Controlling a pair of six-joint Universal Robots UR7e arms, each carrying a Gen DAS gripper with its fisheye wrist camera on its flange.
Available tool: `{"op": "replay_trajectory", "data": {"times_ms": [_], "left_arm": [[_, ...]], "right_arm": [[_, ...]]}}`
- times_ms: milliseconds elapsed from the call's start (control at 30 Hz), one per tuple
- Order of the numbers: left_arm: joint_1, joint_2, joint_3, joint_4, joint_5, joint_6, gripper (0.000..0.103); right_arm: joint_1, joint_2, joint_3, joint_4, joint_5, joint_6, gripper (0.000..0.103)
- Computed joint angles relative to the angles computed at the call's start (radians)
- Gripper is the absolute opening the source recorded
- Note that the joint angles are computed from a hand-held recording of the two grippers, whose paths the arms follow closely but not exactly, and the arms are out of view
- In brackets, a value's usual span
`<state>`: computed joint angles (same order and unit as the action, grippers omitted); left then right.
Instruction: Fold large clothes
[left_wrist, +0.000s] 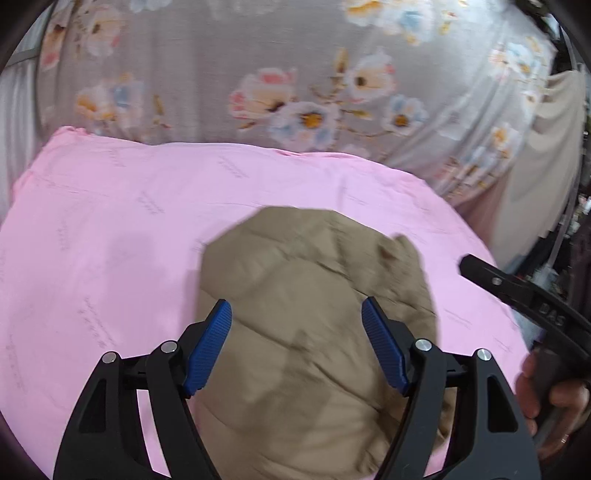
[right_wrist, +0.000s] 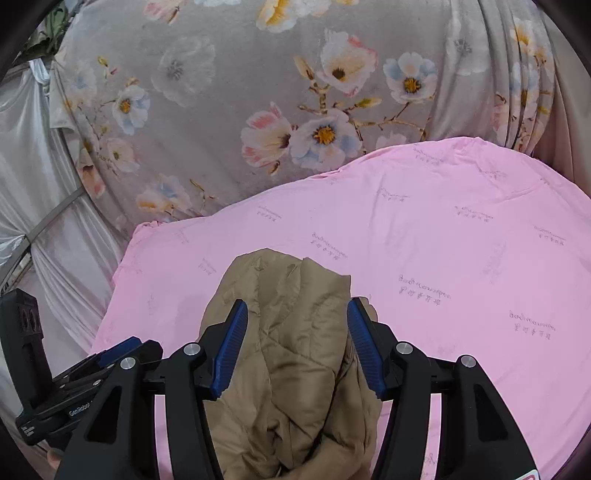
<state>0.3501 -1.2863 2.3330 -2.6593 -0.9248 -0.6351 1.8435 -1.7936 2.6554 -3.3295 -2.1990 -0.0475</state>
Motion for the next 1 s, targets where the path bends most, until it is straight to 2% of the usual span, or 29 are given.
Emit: {"op": "replay_trajectory", "data": {"times_ms": [133, 200, 267, 367, 400, 433, 533, 567, 633, 733, 800, 867, 1000], "left_arm": [[0.064, 0.064, -0.088, 0.054, 0.049, 0.021, 0.070], [0.091, 0.094, -0.124, 0.077, 0.045, 0.023, 0.071], [0.116, 0.119, -0.155, 0.093, 0.030, 0.025, 0.070], [0.144, 0.154, -0.198, 0.129, 0.006, 0.023, 0.070], [0.153, 0.167, -0.213, 0.140, 0.004, 0.024, 0.070], [0.158, 0.181, -0.226, 0.152, 0.007, 0.020, 0.070], [0.182, 0.223, -0.262, 0.174, -0.015, 0.005, 0.070], [0.193, 0.241, -0.272, 0.176, -0.025, 0.003, 0.070], [0.204, 0.268, -0.278, 0.179, -0.027, -0.002, 0.070], [0.233, 0.306, -0.271, 0.157, -0.047, -0.007, 0.072], [0.245, 0.325, -0.251, 0.111, -0.048, 0.005, 0.074], [0.238, 0.346, -0.234, 0.074, -0.010, 0.019, 0.081], [0.227, 0.388, -0.216, 0.008, 0.037, 0.036, 0.086]], "right_arm": [[-0.061, 0.039, -0.093, 0.179, 0.016, 0.092, 0.056], [-0.095, 0.046, -0.133, 0.294, 0.030, 0.153, 0.056], [-0.121, 0.064, -0.179, 0.420, 0.011, 0.224, 0.056], [-0.140, 0.085, -0.244, 0.588, 0.032, 0.252, 0.057], [-0.131, 0.101, -0.264, 0.625, 0.011, 0.265, 0.057], [-0.118, 0.122, -0.282, 0.647, -0.010, 0.274, 0.055], [-0.097, 0.175, -0.310, 0.658, -0.057, 0.293, 0.031], [-0.096, 0.191, -0.306, 0.637, -0.069, 0.293, 0.023], [-0.094, 0.235, -0.282, 0.544, -0.106, 0.265, 0.018], [-0.119, 0.310, -0.217, 0.307, -0.152, 0.162, 0.014], [-0.178, 0.336, -0.170, 0.163, -0.103, 0.092, 0.014], [-0.256, 0.349, -0.121, 0.019, -0.016, 0.029, 0.016], [-0.355, 0.404, -0.073, -0.177, 0.085, -0.057, 0.021]]}}
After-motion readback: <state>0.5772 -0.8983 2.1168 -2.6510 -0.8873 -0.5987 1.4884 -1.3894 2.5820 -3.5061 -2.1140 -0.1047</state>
